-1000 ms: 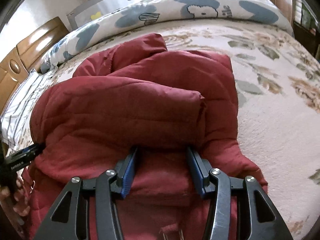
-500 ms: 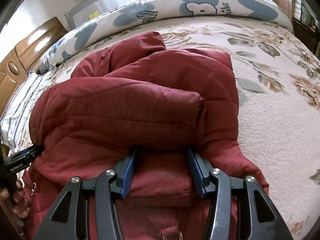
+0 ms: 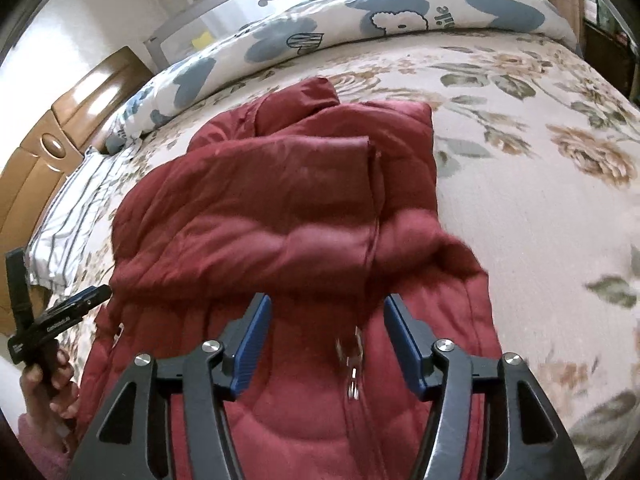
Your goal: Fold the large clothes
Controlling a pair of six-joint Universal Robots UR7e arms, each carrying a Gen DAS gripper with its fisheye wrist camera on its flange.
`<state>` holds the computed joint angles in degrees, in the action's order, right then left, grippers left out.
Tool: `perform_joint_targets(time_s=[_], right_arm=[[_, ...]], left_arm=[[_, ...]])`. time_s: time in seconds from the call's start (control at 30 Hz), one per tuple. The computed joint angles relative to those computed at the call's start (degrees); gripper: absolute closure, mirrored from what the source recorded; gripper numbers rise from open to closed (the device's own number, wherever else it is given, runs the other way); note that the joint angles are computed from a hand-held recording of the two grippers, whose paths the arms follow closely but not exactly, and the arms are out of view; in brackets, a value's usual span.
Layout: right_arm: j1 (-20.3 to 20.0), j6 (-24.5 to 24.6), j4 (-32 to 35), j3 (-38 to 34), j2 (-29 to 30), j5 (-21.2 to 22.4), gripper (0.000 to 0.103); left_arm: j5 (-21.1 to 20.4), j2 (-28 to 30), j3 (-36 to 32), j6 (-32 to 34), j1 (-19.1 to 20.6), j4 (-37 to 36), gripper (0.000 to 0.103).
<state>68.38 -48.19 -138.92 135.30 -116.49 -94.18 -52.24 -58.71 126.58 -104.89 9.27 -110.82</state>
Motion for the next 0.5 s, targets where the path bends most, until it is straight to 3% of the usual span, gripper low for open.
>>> perform_joint_targets(time_s=[0.5], right_arm=[[-9.41,-8.4,14.43,2.2,-13.65,4.47,0.032]], left_arm=[[-9.29,-2.86,5.05,-11.97,-9.65,0.2,0.035]])
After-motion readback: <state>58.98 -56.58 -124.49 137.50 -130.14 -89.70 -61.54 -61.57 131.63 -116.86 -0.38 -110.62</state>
